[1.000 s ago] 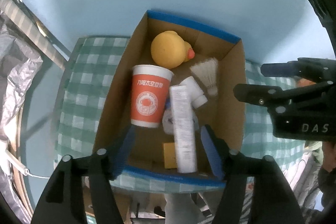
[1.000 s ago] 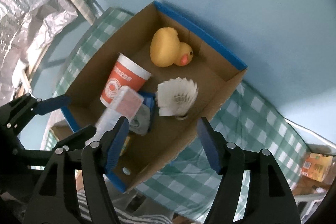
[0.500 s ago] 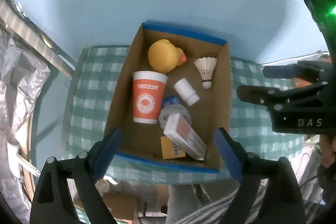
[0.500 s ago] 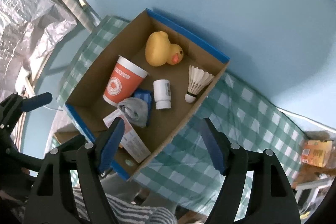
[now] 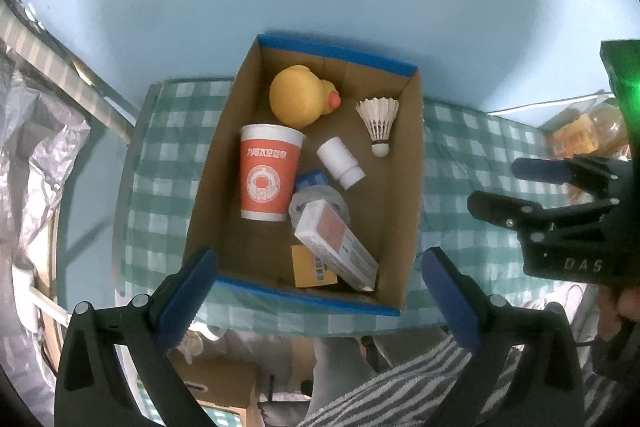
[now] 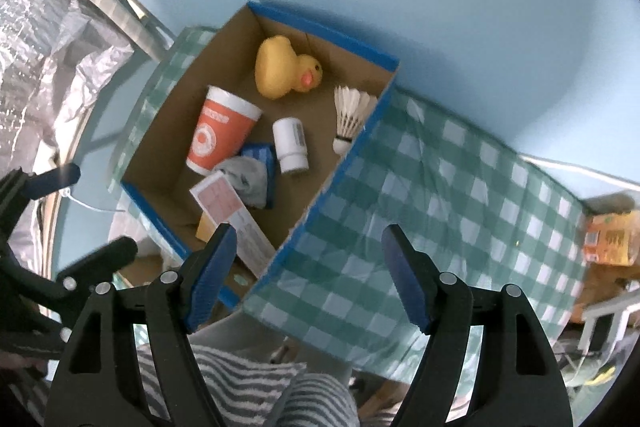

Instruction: Organize objects

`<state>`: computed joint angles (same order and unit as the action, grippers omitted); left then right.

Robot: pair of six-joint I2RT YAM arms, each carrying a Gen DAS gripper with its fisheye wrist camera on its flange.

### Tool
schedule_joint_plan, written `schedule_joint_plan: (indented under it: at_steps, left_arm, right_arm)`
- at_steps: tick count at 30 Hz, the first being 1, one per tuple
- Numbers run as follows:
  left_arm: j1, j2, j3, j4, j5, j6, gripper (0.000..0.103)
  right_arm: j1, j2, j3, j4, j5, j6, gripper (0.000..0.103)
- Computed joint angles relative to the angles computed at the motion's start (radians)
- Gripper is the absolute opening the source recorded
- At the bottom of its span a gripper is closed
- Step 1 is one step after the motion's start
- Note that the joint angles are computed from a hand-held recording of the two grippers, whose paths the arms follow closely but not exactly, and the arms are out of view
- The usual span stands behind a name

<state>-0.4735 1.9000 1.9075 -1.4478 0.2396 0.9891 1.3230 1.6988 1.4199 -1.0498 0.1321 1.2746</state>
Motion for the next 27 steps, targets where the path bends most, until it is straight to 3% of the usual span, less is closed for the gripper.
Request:
schedule_joint_plan:
  at_steps: [7, 27]
  left_arm:
    - [-0.01, -0.015, -0.008, 0.0, -0.016, -0.002, 0.102]
    - [-0.03, -0.057, -0.054, 0.016, -0.051, -0.084, 0.102]
  right_arm:
    - [0.028, -0.019, -0.028, 0.019, 0.016, 0.051, 0.074]
    - [0.006, -0.029, -0.041, 0.016, -0.016, -0.034, 0.074]
